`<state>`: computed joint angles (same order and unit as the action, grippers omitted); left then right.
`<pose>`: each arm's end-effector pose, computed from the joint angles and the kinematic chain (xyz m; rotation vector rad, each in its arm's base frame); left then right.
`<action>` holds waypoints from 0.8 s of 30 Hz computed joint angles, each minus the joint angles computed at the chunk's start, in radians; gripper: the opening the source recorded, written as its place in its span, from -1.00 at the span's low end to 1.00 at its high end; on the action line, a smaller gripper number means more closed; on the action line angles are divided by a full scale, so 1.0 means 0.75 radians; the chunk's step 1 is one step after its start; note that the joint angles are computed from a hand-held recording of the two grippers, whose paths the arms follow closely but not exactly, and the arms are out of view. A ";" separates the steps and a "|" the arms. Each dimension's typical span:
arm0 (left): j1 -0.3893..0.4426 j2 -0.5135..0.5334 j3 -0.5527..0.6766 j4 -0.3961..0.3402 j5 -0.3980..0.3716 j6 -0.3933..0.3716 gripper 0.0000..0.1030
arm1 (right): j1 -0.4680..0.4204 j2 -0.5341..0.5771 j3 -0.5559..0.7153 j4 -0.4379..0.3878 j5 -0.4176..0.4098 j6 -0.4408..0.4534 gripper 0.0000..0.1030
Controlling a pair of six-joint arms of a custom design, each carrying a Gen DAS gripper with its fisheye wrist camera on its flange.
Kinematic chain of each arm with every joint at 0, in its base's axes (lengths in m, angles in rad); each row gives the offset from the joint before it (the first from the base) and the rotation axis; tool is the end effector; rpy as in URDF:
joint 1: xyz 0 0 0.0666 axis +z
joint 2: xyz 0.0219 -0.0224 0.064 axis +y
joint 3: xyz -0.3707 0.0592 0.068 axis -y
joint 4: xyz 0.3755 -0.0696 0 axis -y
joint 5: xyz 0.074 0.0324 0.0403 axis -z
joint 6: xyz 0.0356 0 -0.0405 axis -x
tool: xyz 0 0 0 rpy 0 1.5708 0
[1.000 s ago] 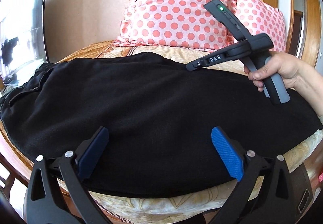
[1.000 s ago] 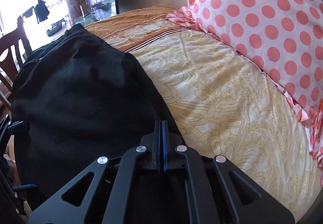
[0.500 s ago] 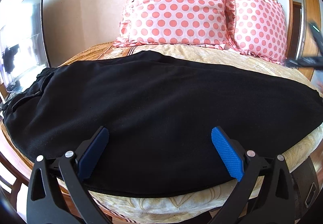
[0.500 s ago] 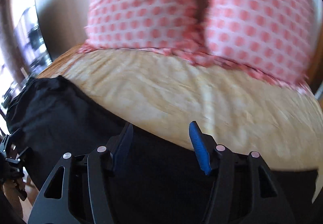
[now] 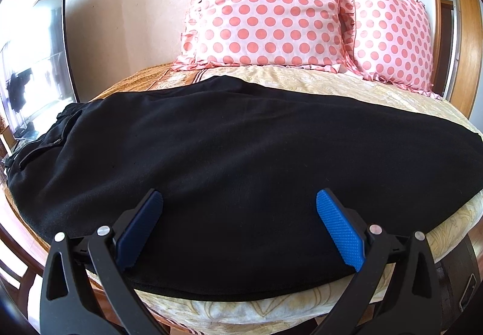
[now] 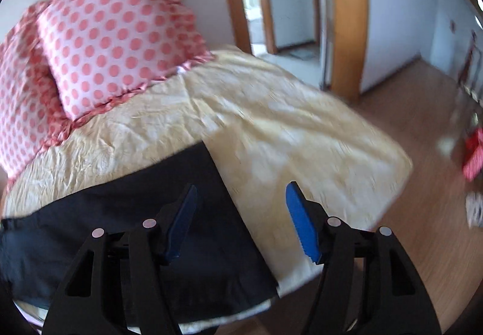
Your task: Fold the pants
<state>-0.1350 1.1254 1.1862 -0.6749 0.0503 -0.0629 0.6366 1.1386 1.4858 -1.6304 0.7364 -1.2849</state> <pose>0.3840 -0.0544 0.4540 0.2443 2.1719 -0.0958 0.2635 0.1646 0.5272 0.8806 2.2050 -0.2426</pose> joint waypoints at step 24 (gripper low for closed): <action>-0.035 0.036 0.034 -0.019 -0.088 0.051 0.97 | -0.232 0.089 -0.017 0.317 -0.138 0.487 -0.92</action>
